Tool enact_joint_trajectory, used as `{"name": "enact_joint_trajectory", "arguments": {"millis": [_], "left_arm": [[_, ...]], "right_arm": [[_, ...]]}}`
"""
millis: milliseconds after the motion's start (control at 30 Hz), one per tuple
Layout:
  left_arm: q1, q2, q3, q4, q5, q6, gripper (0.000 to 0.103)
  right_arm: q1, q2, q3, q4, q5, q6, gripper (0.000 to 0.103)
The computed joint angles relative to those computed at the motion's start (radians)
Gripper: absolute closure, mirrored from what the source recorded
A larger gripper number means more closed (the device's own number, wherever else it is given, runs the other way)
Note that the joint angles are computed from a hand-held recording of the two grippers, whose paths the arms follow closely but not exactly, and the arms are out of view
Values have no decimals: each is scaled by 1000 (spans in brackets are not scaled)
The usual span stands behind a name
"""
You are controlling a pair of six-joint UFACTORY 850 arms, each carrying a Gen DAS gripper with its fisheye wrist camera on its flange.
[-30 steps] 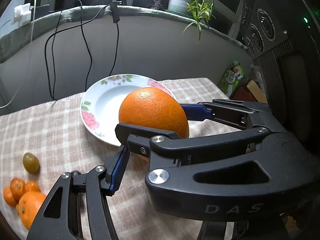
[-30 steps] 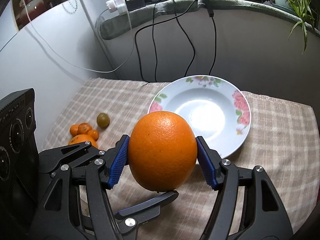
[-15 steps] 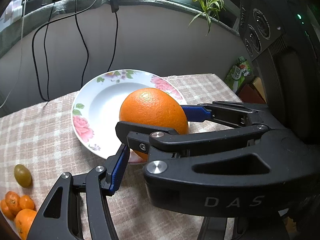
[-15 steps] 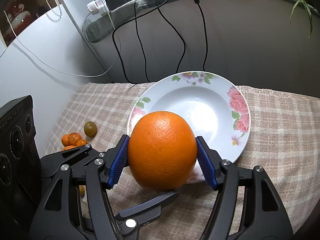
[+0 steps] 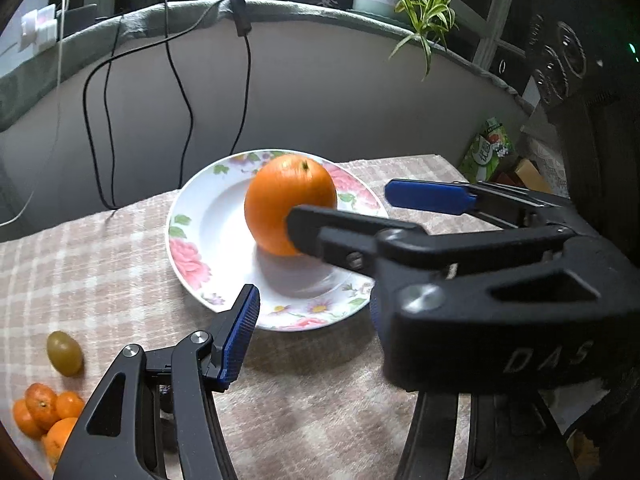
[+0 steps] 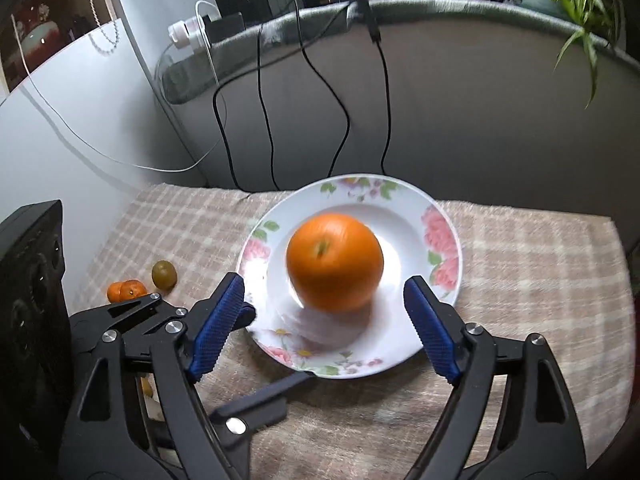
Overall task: Organize fruits
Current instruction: 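Open the right gripper to release the orange and withdraw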
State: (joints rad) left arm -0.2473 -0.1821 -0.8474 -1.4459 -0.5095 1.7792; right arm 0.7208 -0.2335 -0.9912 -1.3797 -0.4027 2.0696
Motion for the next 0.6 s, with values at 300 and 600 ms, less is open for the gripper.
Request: {"name": "enact_joint_trajectory", "arguments": {"millis": [300,600], "left_arm": [[27,30,23,-20,-12,19,46],[84,77,67,-69,-68,68,46]], "right_arm": [[31,27,14,13,-68,6,18],[81,57,27,39,-160,-4,18]]}}
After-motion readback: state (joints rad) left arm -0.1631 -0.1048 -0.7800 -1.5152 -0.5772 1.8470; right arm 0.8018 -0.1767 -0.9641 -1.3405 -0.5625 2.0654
